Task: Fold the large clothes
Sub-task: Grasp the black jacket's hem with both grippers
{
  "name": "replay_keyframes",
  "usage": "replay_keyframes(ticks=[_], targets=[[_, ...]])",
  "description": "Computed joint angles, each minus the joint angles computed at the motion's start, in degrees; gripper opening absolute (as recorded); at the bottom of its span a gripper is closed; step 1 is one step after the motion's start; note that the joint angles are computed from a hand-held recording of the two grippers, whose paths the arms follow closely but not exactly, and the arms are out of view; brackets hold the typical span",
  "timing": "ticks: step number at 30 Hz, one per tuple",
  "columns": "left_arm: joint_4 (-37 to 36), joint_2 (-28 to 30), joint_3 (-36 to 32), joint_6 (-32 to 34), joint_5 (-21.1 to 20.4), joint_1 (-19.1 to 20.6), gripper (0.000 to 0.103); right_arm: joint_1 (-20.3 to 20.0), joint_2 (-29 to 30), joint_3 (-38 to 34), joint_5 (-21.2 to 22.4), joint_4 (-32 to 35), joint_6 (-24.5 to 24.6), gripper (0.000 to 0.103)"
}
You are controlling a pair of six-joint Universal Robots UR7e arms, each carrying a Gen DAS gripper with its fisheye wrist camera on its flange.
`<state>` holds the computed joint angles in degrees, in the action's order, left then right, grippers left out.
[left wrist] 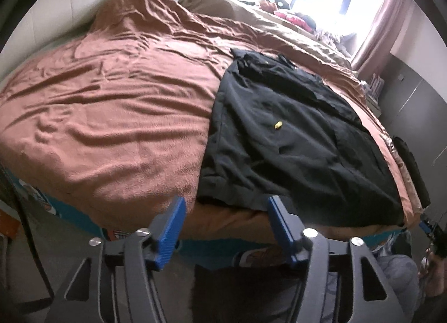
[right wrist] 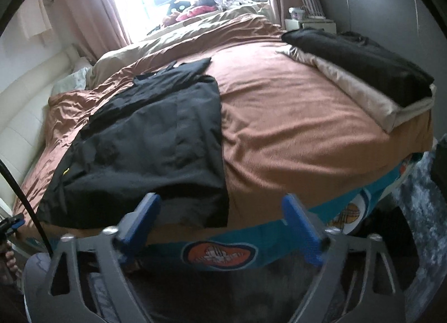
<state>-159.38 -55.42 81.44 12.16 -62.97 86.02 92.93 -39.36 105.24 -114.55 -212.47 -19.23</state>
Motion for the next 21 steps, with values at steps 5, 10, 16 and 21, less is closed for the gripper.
replay_keyframes(ticks=[5, 10, 16, 21], targets=[[1.8, 3.3, -4.4, -0.2, -0.4, 1.2, 0.05, -1.0, 1.4, -2.1, 0.3, 2.4, 0.8, 0.071], [5.9, 6.7, -9.6, -1.3, 0.2, 2.1, 0.041, -2.0, 2.6, -5.0, 1.7, 5.8, 1.7, 0.062], [8.0, 9.1, -13.2, -2.4, -0.7, 2.9, 0.041, -4.9, 2.7, -7.3, 9.5, 12.1, 6.9, 0.044], [10.1, 9.8, -15.3, -4.0, -2.7, 3.6, 0.041, -7.6, 2.8, -7.0, 17.7, 12.6, 10.8, 0.044]])
